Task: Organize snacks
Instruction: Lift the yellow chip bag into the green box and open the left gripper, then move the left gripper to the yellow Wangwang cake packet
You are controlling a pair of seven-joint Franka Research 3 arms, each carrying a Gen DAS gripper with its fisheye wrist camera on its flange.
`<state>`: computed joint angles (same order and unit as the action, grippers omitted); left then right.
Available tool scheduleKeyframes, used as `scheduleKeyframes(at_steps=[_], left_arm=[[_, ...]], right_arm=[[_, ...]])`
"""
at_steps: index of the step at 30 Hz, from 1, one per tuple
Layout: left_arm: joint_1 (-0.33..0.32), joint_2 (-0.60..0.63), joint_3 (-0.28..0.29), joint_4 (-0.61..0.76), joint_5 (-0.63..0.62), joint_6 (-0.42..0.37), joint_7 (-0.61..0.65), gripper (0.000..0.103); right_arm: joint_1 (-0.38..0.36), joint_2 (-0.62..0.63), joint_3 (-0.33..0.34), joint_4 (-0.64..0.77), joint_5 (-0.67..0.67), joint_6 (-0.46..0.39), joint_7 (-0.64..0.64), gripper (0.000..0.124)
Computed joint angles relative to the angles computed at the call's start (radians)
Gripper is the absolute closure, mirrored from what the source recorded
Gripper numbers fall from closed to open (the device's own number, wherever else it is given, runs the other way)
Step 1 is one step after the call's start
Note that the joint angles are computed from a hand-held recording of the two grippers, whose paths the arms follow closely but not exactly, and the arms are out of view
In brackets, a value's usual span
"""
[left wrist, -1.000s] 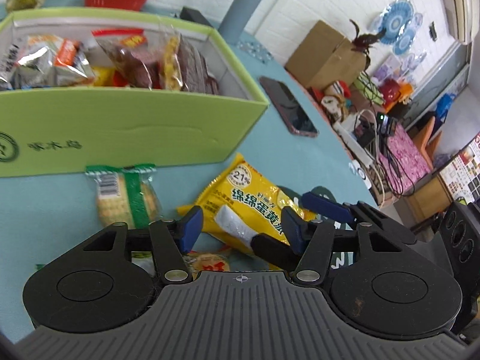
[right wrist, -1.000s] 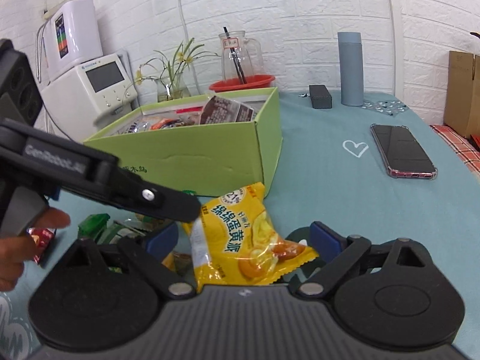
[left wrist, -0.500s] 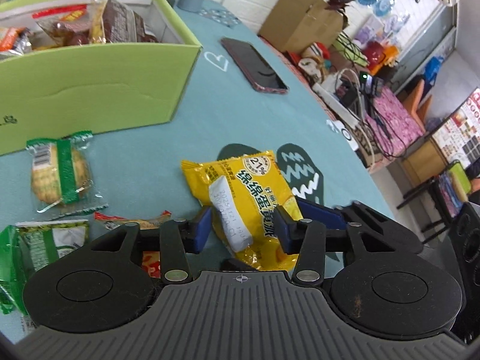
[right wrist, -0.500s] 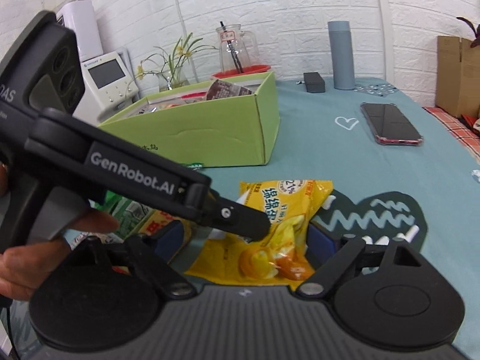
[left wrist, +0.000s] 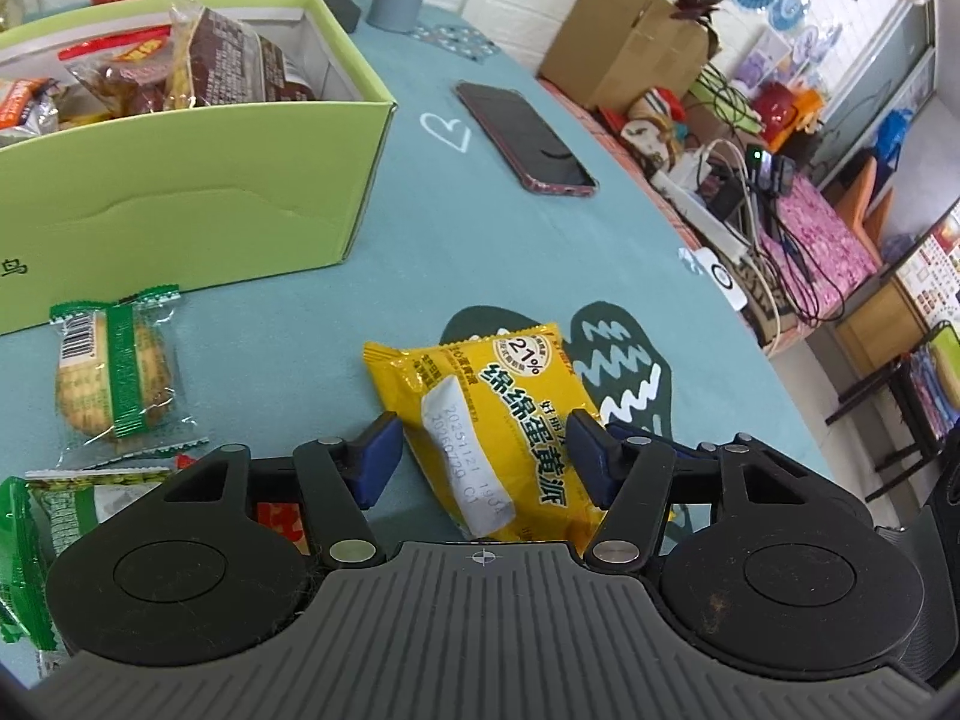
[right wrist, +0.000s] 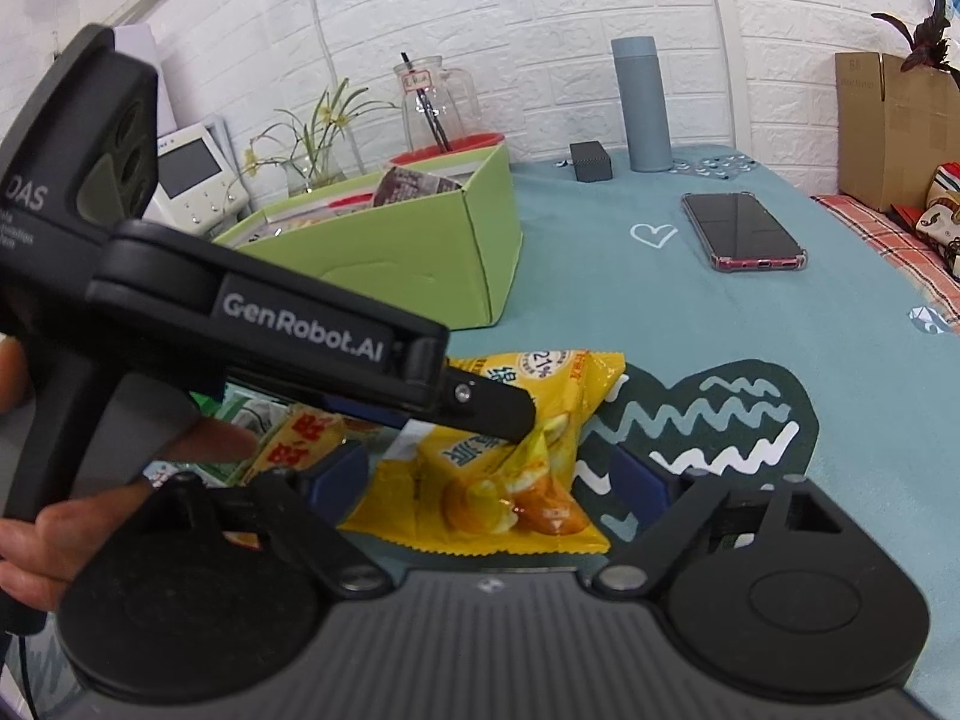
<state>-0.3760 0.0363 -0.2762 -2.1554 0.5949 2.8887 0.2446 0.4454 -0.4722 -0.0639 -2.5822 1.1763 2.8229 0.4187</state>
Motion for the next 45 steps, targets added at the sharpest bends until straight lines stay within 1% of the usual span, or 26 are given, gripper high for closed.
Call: scheduleKeyframes(at_steps=[2, 3, 4, 5, 6, 7, 9, 11, 14, 16, 18, 20, 22, 24, 27, 30, 33, 36, 38, 39, 40, 41, 42, 45], left_arm=[[0.001, 0.006, 0.0, -0.004, -0.008, 0.014, 0.002, 0.06], [0.003, 0.01, -0.004, -0.01, -0.05, 0.029, 0.03, 0.062], [0.006, 0.013, -0.004, -0.019, -0.077, 0.057, 0.042, 0.071], [0.005, 0.009, -0.003, -0.026, -0.089, 0.066, 0.046, 0.073], [0.003, 0.0, -0.002, -0.03, -0.082, 0.065, 0.044, 0.08], [0.001, -0.016, -0.001, -0.038, -0.069, 0.065, 0.033, 0.082], [0.005, -0.053, -0.001, -0.055, -0.004, 0.072, -0.027, 0.082], [0.025, -0.101, -0.013, -0.074, 0.089, 0.065, -0.114, 0.082], [0.072, -0.195, -0.043, -0.105, 0.192, 0.012, -0.205, 0.081], [0.108, -0.256, -0.055, -0.13, 0.225, -0.012, -0.228, 0.081], [0.139, -0.312, -0.049, -0.152, 0.22, -0.032, -0.209, 0.081], [0.172, -0.351, -0.035, -0.168, 0.204, -0.043, -0.173, 0.081], [0.207, -0.362, -0.024, -0.166, 0.191, -0.045, -0.133, 0.081], [0.237, -0.346, -0.004, -0.147, 0.169, -0.04, -0.078, 0.081], [0.269, -0.301, 0.024, -0.124, 0.126, -0.014, -0.009, 0.081], [0.288, -0.25, 0.045, -0.112, 0.084, 0.013, 0.051, 0.081], [0.307, -0.204, 0.047, -0.103, 0.077, 0.023, 0.07, 0.082], [0.323, -0.186, 0.047, -0.111, 0.101, 0.049, 0.046, 0.08], [0.338, -0.185, 0.044, -0.12, 0.137, 0.063, 0.014, 0.074], [0.349, -0.19, 0.037, -0.123, 0.168, 0.066, -0.015, 0.068], [0.358, -0.198, 0.03, -0.126, 0.2, 0.067, -0.044, 0.059], [0.365, -0.21, 0.022, -0.128, 0.228, 0.06, -0.071, 0.056], [0.373, -0.226, 0.012, -0.132, 0.259, 0.055, -0.107, 0.053], [0.396, -0.307, -0.018, -0.166, 0.337, 0.062, -0.202, 0.052]], right_arm=[[-0.009, 0.018, 0.005, 0.008, -0.017, -0.013, 0.027, 0.036], [-0.017, 0.029, 0.01, 0.012, -0.037, -0.025, 0.053, 0.037], [-0.008, 0.027, 0.012, 0.008, -0.02, -0.005, 0.034, 0.048], [-0.012, 0.02, 0.02, 0.005, -0.034, -0.004, 0.046, 0.052], [-0.01, 0.007, 0.029, -0.003, -0.04, 0.011, 0.048, 0.055], [-0.005, -0.006, 0.032, -0.01, -0.046, 0.021, 0.046, 0.055], [0.023, -0.035, 0.026, -0.02, -0.028, 0.05, 0.024, 0.055], [0.059, -0.049, 0.018, -0.01, -0.01, 0.074, -0.004, 0.055], [0.119, -0.033, 0.0, 0.042, 0.032, 0.077, -0.064, 0.055], [0.153, 0.01, 0.002, 0.104, 0.077, 0.084, -0.122, 0.055], [0.171, 0.07, 0.01, 0.181, 0.129, 0.078, -0.189, 0.055], [0.165, 0.152, 0.026, 0.282, 0.146, 0.041, -0.206, 0.055], [0.147, 0.233, 0.05, 0.377, 0.136, 0.016, -0.2, 0.055], [0.12, 0.318, 0.073, 0.472, 0.104, -0.012, -0.166, 0.055], [0.081, 0.43, 0.12, 0.588, 0.007, -0.026, -0.071, 0.055], [0.045, 0.51, 0.158, 0.659, -0.074, -0.041, 0.005, 0.055], [0.017, 0.565, 0.194, 0.695, -0.135, -0.04, 0.051, 0.055], [-0.01, 0.599, 0.229, 0.715, -0.151, -0.037, 0.052, 0.051], [-0.02, 0.607, 0.246, 0.716, -0.154, -0.027, 0.041, 0.048], [-0.023, 0.606, 0.254, 0.712, -0.149, -0.017, 0.027, 0.047], [-0.027, 0.6, 0.261, 0.708, -0.138, -0.013, 0.012, 0.046], [-0.031, 0.589, 0.264, 0.701, -0.124, -0.014, 0.002, 0.045], [-0.036, 0.573, 0.266, 0.691, -0.1, -0.017, -0.016, 0.043], [-0.035, 0.475, 0.261, 0.615, 0.066, 0.013, -0.17, 0.037]])
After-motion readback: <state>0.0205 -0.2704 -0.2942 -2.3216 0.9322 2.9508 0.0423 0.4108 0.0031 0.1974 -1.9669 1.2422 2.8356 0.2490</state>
